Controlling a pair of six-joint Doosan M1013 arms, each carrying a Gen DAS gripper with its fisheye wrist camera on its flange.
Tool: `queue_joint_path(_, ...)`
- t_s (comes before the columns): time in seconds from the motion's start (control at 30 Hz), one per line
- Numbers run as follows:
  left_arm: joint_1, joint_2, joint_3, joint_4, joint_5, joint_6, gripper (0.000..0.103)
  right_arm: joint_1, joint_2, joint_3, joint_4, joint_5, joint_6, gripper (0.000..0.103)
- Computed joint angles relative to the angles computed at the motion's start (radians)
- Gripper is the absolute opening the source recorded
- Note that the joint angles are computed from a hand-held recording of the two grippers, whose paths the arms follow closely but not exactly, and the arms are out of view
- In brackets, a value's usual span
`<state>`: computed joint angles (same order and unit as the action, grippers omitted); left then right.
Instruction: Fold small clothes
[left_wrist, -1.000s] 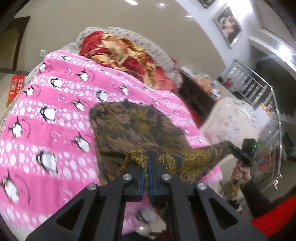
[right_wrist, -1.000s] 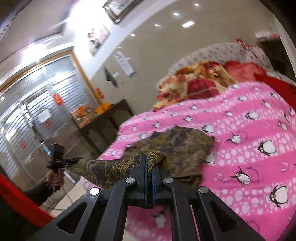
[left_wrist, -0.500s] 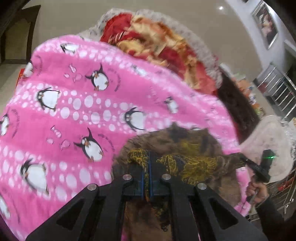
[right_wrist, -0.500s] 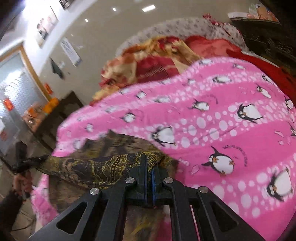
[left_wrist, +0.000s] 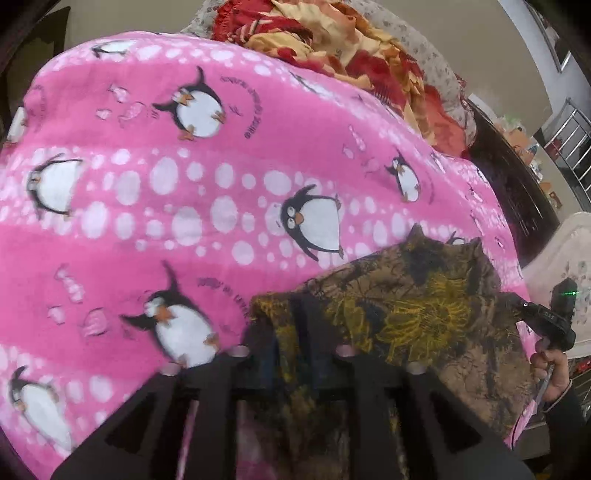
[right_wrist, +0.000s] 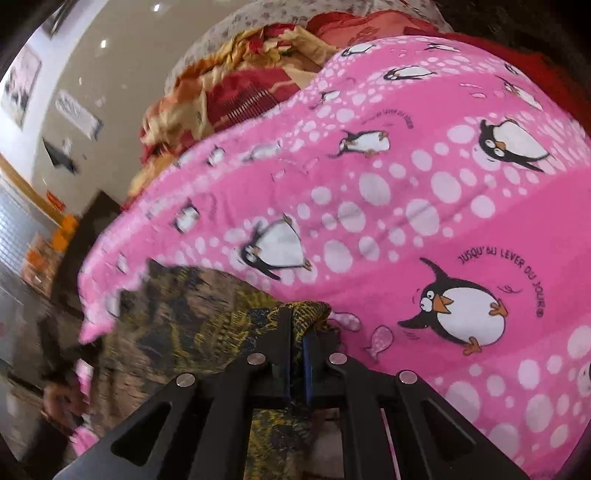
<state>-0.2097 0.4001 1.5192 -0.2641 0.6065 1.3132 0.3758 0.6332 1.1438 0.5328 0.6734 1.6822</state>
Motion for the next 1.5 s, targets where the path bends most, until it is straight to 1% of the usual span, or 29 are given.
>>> queue_joint_path(0.03, -0.006, -0.023, 0.015, 0.092, -0.020, -0.074, 0.060, -0.001, -0.015, 0.013, 0.008, -0.017, -0.013, 0.009)
queue_joint_path(0.07, -0.017, -0.042, 0.031, 0.195, -0.045, -0.160, 0.069, 0.001, -0.032, 0.027, -0.017, -0.039, -0.010, 0.015)
queue_joint_path(0.1, -0.025, -0.064, 0.050, 0.275, -0.073, -0.227, 0.069, 0.008, -0.048, 0.035, -0.073, -0.055, 0.020, 0.023)
queue_joint_path(0.13, -0.034, -0.085, 0.065, 0.347, -0.087, -0.292, 0.069, 0.017, -0.064, 0.039, -0.150, -0.065, 0.063, 0.027)
queue_joint_path(0.2, -0.057, -0.128, 0.099, 0.356, -0.142, -0.300, 0.068, 0.041, -0.091, 0.047, -0.287, -0.093, 0.118, 0.031)
queue_joint_path(0.23, -0.068, -0.137, 0.107, 0.298, -0.168, -0.247, 0.066, 0.054, -0.099, 0.050, -0.320, -0.109, 0.126, 0.033)
queue_joint_path(0.3, -0.109, -0.142, 0.115, 0.205, -0.170, -0.124, 0.060, 0.082, -0.101, 0.043, -0.346, -0.101, 0.119, 0.050)
queue_joint_path(0.33, -0.138, -0.134, 0.110, 0.232, -0.147, -0.109, 0.050, 0.101, -0.080, 0.008, -0.350, -0.033, 0.096, 0.054)
queue_joint_path(0.4, -0.183, -0.110, 0.100, 0.333, -0.082, -0.135, 0.046, 0.131, -0.036, -0.057, -0.412, 0.098, 0.095, 0.057)
queue_joint_path(0.47, -0.197, -0.083, 0.103, 0.393, 0.000, -0.173, 0.040, 0.156, 0.008, -0.101, -0.503, 0.199, 0.089, 0.057)
queue_joint_path(0.5, -0.190, -0.080, 0.123, 0.399, -0.005, -0.178, 0.036, 0.159, 0.023, -0.104, -0.541, 0.237, 0.086, 0.057)
queue_joint_path(0.53, -0.174, -0.097, 0.155, 0.354, -0.063, -0.149, 0.026, 0.159, 0.025, -0.082, -0.562, 0.222, 0.079, 0.056)
queue_joint_path(0.57, -0.156, -0.104, 0.165, 0.318, -0.068, -0.154, 0.008, 0.153, 0.007, -0.042, -0.549, 0.155, 0.054, 0.057)
queue_joint_path(0.6, -0.145, -0.106, 0.163, 0.328, -0.051, -0.198, 0.003, 0.147, -0.004, -0.020, -0.555, 0.126, 0.056, 0.057)
queue_joint_path(0.67, -0.111, -0.109, 0.161, 0.218, -0.036, -0.163, 0.003, 0.131, -0.014, -0.003, -0.511, 0.112, 0.049, 0.057)
queue_joint_path(0.7, -0.109, -0.108, 0.155, 0.203, -0.021, -0.165, 0.003, 0.127, -0.015, -0.003, -0.496, 0.119, 0.045, 0.057)
queue_joint_path(0.73, -0.119, -0.102, 0.132, 0.241, 0.022, -0.188, 0.003, 0.123, -0.011, -0.013, -0.482, 0.137, 0.040, 0.057)
queue_joint_path(0.8, -0.156, -0.092, 0.098, 0.352, 0.055, -0.231, 0.019, 0.128, 0.003, -0.054, -0.501, 0.203, 0.049, 0.058)
queue_joint_path(0.83, -0.171, -0.081, 0.079, 0.393, 0.071, -0.242, 0.044, 0.131, 0.012, -0.073, -0.513, 0.236, 0.063, 0.058)
queue_joint_path(0.87, -0.177, -0.065, 0.059, 0.407, 0.095, -0.245, 0.053, 0.134, 0.027, -0.103, -0.519, 0.279, 0.072, 0.062)
queue_joint_path(0.93, -0.189, -0.008, -0.010, 0.451, 0.177, -0.245, 0.055, 0.141, 0.060, -0.162, -0.525, 0.340, 0.062, 0.074)
queue_joint_path(1.0, -0.190, 0.014, -0.045, 0.494, 0.192, -0.259, 0.059, 0.151, 0.109, -0.247, -0.551, 0.414, 0.056, 0.089)
queue_joint_path(1.07, -0.172, 0.047, -0.106, 0.488, 0.217, -0.268, 0.059, 0.151, 0.162, -0.349, -0.560, 0.489, 0.048, 0.093)
queue_joint_path(1.1, -0.164, 0.059, -0.135, 0.519, 0.228, -0.302, 0.059, 0.149, 0.180, -0.391, -0.572, 0.499, 0.054, 0.088)
queue_joint_path(1.17, -0.149, 0.066, -0.169, 0.612, 0.231, -0.408, 0.059, 0.143, 0.177, -0.413, -0.608, 0.408, 0.085, 0.070)
queue_joint_path(1.27, -0.125, 0.040, -0.173, 0.722, 0.201, -0.625, 0.059, 0.131, 0.108, -0.335, -0.680, 0.178, 0.241, 0.074)
queue_joint_path(1.33, -0.117, 0.020, -0.160, 0.763, 0.160, -0.715, 0.061, 0.125, 0.090, -0.314, -0.659, 0.120, 0.271, 0.076)
queue_joint_path(1.4, -0.123, 0.012, -0.150, 0.818, 0.136, -0.801, 0.068, 0.130, 0.071, -0.287, -0.709, 0.086, 0.350, 0.076)
queue_joint_path(1.5, -0.135, 0.025, -0.142, 0.834, 0.086, -0.859, 0.072, 0.153, 0.084, -0.293, -0.772, 0.104, 0.459, 0.076)
